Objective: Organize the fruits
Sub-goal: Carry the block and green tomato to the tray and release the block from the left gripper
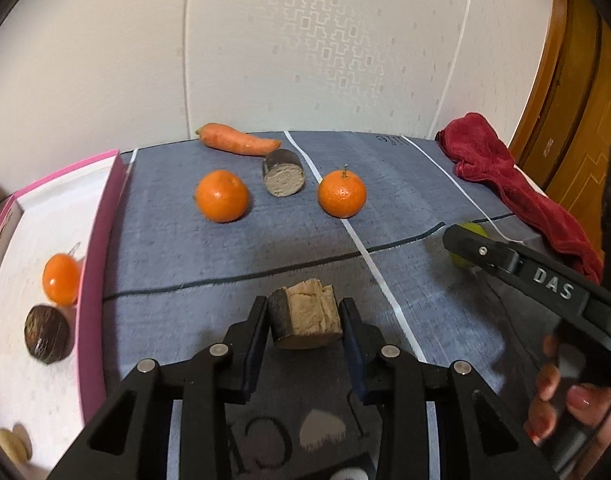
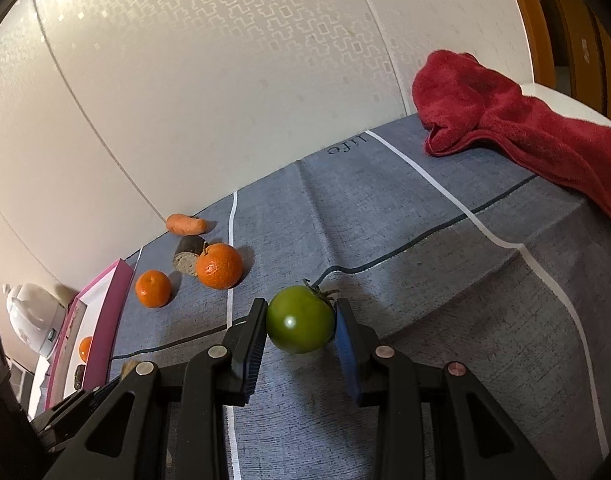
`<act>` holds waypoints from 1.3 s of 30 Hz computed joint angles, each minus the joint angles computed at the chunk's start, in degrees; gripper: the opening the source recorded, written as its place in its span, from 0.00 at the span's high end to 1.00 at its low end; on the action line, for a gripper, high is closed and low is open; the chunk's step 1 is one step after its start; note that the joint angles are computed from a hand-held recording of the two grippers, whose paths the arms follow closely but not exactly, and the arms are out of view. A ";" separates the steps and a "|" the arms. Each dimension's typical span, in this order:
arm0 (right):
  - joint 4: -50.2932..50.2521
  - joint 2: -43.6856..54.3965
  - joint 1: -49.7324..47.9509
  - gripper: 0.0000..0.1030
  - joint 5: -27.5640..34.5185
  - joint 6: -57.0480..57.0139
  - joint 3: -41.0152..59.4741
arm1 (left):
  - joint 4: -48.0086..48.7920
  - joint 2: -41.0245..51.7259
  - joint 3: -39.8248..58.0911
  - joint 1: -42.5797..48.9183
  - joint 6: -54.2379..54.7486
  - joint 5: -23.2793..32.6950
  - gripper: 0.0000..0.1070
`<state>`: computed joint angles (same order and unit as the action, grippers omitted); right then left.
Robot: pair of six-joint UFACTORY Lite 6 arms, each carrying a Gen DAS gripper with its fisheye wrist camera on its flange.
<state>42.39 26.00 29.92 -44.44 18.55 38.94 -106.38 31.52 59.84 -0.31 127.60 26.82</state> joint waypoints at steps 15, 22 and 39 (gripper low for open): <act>6.58 0.59 2.87 0.67 0.89 -10.78 3.06 | 1.36 -6.89 -8.22 5.92 3.39 4.61 0.67; 8.31 0.81 3.44 0.67 0.96 -13.74 3.81 | 4.08 -9.85 -10.01 8.70 2.18 6.37 0.67; 12.44 1.22 4.72 0.67 1.10 -19.08 5.22 | 12.41 -12.79 -7.69 16.16 -5.88 10.70 0.67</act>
<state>54.83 27.22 34.63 -43.33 -0.53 44.17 -93.97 18.73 52.16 15.86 121.72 37.52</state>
